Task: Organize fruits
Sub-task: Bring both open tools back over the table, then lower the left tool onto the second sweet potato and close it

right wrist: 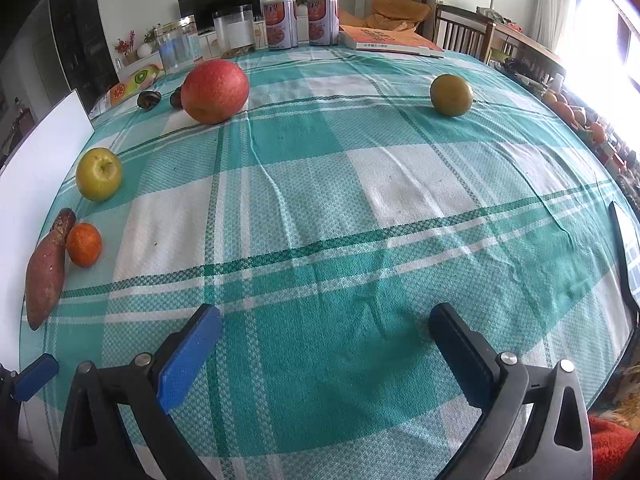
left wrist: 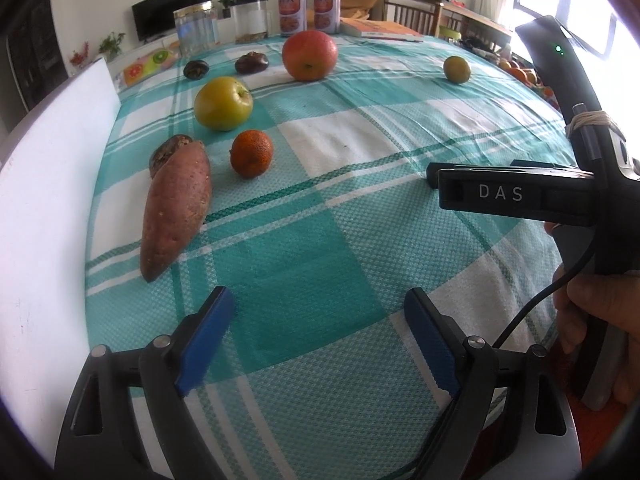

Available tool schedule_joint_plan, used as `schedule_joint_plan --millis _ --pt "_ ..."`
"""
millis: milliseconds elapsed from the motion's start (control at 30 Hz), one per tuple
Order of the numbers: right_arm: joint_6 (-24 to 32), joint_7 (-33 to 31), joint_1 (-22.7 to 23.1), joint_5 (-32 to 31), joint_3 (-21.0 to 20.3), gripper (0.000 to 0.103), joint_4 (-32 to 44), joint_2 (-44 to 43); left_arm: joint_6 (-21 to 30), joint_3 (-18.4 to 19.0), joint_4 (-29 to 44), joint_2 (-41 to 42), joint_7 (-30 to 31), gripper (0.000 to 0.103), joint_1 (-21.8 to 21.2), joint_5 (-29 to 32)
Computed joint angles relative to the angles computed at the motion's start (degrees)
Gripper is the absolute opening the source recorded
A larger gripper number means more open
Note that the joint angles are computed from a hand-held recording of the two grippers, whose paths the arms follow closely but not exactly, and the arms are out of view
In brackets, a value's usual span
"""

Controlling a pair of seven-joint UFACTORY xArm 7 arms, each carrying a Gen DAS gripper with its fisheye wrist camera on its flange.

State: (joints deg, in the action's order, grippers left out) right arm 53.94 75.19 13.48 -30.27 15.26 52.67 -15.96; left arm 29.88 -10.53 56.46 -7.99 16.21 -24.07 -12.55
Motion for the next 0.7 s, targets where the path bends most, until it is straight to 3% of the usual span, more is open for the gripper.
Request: schedule_joint_plan --millis 233,433,700 --pt "0.04 0.03 0.03 -0.01 0.00 0.103 0.02 0.01 0.61 0.01 0.19 0.04 -0.10 0.089 0.07 0.30" --pt "0.09 0.06 0.06 -0.02 0.01 0.103 0.07 0.03 5.44 0.84 1.07 -1.28 2.40 0.089 -0.05 -1.75" --pt "0.13 0.08 0.09 -0.05 0.00 0.103 0.10 0.07 -1.87 2.63 -1.07 -7.77 11.34 0.089 -1.95 -4.63"
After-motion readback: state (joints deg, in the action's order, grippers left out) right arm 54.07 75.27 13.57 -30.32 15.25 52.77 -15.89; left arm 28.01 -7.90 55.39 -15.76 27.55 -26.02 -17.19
